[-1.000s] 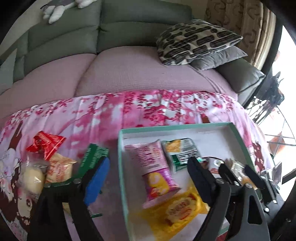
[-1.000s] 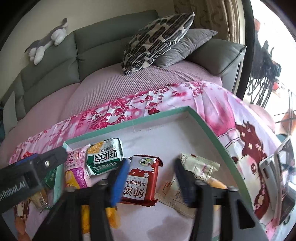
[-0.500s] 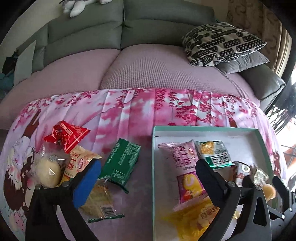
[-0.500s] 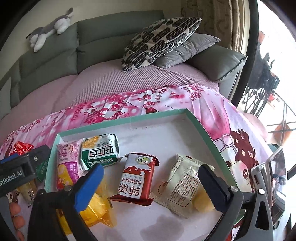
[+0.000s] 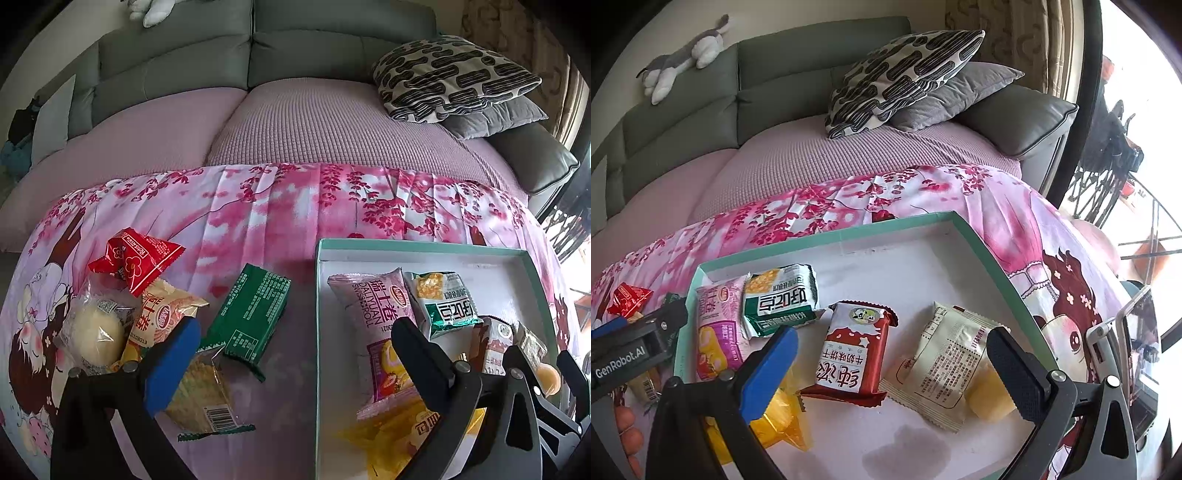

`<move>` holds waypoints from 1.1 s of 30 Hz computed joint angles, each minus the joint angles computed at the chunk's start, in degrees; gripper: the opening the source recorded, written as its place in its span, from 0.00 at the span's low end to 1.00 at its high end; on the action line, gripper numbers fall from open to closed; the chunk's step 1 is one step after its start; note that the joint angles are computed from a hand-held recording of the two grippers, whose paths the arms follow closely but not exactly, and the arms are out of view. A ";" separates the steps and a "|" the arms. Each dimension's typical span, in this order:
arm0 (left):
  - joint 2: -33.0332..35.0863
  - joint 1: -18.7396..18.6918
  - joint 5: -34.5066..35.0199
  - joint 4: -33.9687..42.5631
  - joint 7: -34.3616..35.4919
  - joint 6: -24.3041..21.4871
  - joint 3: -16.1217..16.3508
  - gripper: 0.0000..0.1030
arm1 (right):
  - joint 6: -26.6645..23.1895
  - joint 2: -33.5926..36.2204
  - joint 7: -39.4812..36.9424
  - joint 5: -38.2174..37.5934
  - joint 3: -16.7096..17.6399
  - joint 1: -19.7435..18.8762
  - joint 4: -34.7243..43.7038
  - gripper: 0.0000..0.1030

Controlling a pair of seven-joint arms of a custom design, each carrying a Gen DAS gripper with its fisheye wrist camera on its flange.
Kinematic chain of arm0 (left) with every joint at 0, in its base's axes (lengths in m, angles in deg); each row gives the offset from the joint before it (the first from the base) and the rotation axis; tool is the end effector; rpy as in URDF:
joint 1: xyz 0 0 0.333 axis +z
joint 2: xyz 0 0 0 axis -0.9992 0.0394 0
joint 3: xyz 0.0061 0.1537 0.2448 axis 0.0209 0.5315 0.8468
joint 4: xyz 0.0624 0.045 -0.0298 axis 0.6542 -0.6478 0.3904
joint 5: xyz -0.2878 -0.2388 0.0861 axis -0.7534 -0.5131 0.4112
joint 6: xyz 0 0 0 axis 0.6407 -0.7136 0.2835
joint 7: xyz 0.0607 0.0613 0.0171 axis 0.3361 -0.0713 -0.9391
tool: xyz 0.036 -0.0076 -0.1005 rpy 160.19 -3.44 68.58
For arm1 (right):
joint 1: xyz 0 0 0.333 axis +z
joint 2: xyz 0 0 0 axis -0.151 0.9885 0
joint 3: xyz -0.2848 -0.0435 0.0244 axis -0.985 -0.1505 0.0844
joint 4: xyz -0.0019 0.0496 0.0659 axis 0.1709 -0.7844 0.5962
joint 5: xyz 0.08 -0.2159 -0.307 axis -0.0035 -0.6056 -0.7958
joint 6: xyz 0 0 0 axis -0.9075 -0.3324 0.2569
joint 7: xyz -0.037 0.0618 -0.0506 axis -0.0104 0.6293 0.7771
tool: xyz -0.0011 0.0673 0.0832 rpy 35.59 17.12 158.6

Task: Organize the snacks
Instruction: 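Withdraw both open tools from the tray back over the snack pile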

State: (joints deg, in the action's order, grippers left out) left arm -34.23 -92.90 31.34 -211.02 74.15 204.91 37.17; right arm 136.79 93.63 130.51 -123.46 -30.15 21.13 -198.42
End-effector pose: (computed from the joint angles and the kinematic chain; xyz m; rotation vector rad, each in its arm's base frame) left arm 0.5381 -0.1586 0.4422 -1.9838 1.7703 -0.5416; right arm 0.4969 0.3594 0.4326 -1.6470 1.9848 -0.7465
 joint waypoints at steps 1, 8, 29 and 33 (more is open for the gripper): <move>-0.09 -0.02 -0.19 -0.01 0.35 -0.09 0.02 1.00 | 0.01 -0.05 -0.04 0.04 0.00 0.00 -0.02 1.00; -2.64 1.09 0.22 -1.38 1.03 -0.83 0.15 1.00 | 0.46 -1.19 0.45 -0.67 0.25 0.11 -0.29 1.00; -19.28 12.97 0.87 -12.60 -0.19 -0.52 -1.67 1.00 | -1.27 -0.79 -3.09 -3.01 2.11 3.32 4.75 1.00; -22.61 15.29 -0.39 -15.42 0.63 -0.17 -1.90 1.00 | -1.65 -0.25 -3.72 -2.76 2.31 4.19 5.90 1.00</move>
State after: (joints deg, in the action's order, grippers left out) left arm -56.84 -77.61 30.95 -226.44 74.78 204.74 35.27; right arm 135.14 93.38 126.79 -126.22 -27.84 25.32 -192.52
